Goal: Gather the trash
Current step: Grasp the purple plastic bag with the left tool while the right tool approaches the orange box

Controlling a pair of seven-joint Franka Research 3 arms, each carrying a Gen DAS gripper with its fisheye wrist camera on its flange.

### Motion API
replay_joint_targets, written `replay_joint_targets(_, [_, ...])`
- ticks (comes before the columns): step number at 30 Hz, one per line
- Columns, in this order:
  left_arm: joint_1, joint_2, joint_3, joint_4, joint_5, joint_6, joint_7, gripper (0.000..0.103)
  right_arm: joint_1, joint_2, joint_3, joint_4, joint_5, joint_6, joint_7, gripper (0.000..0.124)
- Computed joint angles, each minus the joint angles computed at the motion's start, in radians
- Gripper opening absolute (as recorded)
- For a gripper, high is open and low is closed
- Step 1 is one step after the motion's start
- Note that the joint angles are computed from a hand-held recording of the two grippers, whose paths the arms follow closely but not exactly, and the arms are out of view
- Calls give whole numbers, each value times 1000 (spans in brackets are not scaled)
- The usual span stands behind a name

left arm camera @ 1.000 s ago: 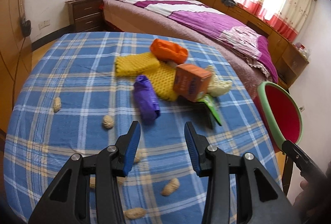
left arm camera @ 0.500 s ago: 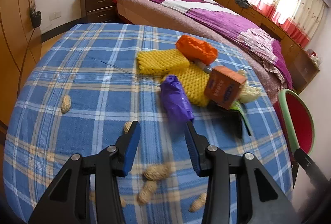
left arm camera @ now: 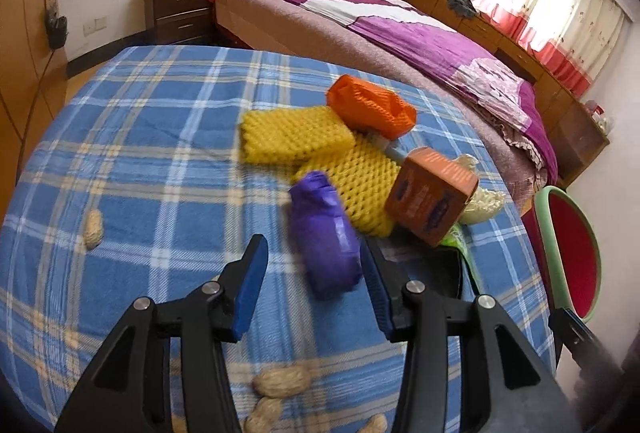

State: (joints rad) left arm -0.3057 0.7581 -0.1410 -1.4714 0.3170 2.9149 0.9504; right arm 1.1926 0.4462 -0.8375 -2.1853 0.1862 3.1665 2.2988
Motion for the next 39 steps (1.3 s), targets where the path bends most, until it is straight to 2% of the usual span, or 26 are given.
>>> replay_joint_targets(5, [-25,68,11,115,7,-69,17,48,-1,1,-2,-3,3,0,0,83])
replay_joint_targets(10, [-24,123,-5,193,-9,-124,50,48,-6,7,-5,6,1,-7,-2,83])
replay_joint_targets(12, [-44,123,22,188,7,-105,34,42,-24,10,9,21,-9,-10,-10,83])
replay_joint_targets(14, [-35,122,14,182,4,-100,41,25,-47,14,29,42,-22,-15,-19,83])
replay_joint_targets(16, [-15,118,-5,169,-11,-84,48,20,-87,16,66,70,-39,-20,-30,83])
replay_joint_targets(18, [-3,105,-13,145,-24,-61,47,20,-146,16,126,104,-57,-24,-44,83])
replay_joint_targets(22, [-7,56,15,70,-13,9,18,20,-273,21,259,175,-92,-28,-81,83])
replay_joint_targets(29, [-8,-8,51,-23,8,72,-46,20,-560,90,577,380,-111,-70,-230,83])
replay_joint_targets(32, [-10,-26,67,-52,20,87,-73,20,-623,130,648,457,-105,-104,-273,83])
replay_joint_targets(35, [-3,-39,70,-74,27,98,-89,20,-653,180,678,541,-106,-139,-300,83])
replay_joint_targets(37, [3,-44,67,-84,29,103,-94,19,-676,205,702,585,-104,-158,-321,83])
replay_joint_targets(39, [27,-45,40,-90,25,106,-77,19,-711,229,744,629,-96,-181,-360,83])
